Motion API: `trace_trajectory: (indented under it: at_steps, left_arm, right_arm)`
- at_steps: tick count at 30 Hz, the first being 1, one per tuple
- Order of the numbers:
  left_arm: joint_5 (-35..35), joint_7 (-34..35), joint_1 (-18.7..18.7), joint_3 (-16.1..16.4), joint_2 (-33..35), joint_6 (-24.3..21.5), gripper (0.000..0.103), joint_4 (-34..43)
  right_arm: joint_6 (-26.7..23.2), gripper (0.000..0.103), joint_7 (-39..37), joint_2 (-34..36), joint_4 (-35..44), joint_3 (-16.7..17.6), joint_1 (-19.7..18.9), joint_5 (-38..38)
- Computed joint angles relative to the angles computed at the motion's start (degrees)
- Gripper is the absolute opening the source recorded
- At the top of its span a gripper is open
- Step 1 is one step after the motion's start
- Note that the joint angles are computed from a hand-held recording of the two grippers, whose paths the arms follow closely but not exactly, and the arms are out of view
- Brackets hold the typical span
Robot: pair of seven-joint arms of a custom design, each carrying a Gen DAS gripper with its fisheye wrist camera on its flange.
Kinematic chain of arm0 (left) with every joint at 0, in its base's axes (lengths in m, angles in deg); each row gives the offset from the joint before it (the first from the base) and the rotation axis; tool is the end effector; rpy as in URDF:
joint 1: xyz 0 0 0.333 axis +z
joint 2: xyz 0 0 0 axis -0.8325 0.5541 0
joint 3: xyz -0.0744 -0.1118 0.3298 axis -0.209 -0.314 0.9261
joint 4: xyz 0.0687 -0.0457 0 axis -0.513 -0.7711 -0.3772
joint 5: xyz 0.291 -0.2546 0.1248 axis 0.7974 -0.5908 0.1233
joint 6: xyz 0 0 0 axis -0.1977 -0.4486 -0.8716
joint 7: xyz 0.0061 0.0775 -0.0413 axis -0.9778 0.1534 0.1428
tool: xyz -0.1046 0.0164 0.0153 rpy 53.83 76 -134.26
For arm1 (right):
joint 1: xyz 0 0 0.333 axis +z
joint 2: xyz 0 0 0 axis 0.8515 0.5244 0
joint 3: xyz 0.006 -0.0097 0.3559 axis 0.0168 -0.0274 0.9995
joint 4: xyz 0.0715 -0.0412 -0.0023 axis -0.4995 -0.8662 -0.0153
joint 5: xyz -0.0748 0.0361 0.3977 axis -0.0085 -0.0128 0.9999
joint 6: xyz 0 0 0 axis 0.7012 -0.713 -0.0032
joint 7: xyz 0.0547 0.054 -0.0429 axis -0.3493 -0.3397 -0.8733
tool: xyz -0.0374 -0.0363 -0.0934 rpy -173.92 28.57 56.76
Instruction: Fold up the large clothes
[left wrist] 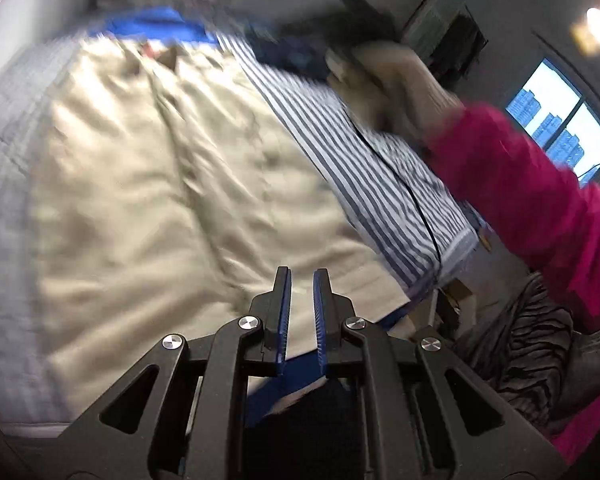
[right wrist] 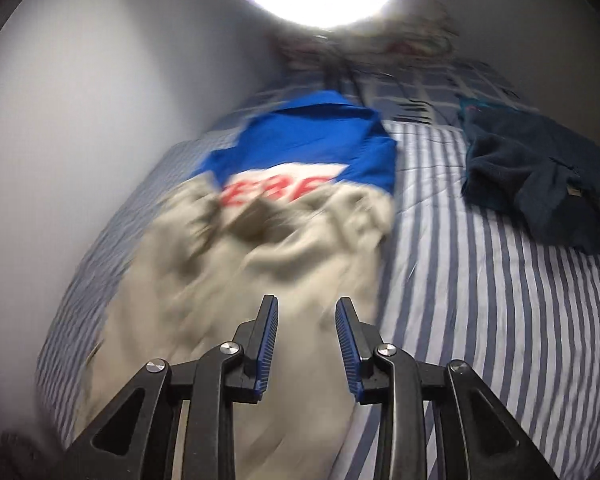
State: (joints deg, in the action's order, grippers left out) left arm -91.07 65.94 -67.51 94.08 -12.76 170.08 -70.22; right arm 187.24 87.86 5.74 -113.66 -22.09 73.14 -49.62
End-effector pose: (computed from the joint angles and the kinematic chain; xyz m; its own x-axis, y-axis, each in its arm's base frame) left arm 0.3729 -0.0483 0.4934 -0.4741 -0.7764 0.4151 -0.7868 0.1620 -0.5956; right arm 0.6123 0.2147 0.5167 0.3130 -0.9157 -0.2521 -0.7915 -0.1048 -0.6021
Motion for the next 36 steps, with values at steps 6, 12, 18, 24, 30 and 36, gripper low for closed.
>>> trace_trajectory:
  at_steps: [6, 12, 18, 24, 30, 36]
  left_arm:
    - [5.5, -2.5, 6.4, 3.5, 1.8, -1.0, 0.009, 2.3]
    - [8.0, -2.6, 8.7, 2.5, 4.2, -1.9, 0.009, 1.5]
    - [10.9, -1.4, 8.8, 0.5, 4.0, 2.0, 0.01, -2.5]
    - [10.4, -7.0, 10.3, 3.5, -1.0, 0.0, 0.05, -3.8]
    - [8.3, -12.4, 13.0, 7.3, 0.7, -4.5, 0.068, -2.2]
    - [2.8, -13.7, 15.7, 8.2, 6.3, -12.4, 0.067, 0.1]
  right_arm:
    - [0.0, 0.032, -6.7, -16.9, -19.0, 0.7, 4.7, 6.7]
    - [-2.5, 0.03, -8.4, -23.7, -28.6, -0.7, 12.3, 6.2]
    - [-1.1, 0.027, -6.7, -26.6, -35.8, 2.2, 14.3, -4.3]
    - [-3.8, 0.038, -3.1, -31.8, -37.4, -0.5, 15.4, -5.1]
    - [0.2, 0.069, 2.1, -39.3, -42.7, -6.7, 16.3, 1.0]
    - [-1.9, 0.068, -3.9, -37.0, -42.9, -16.6, 21.5, 17.1]
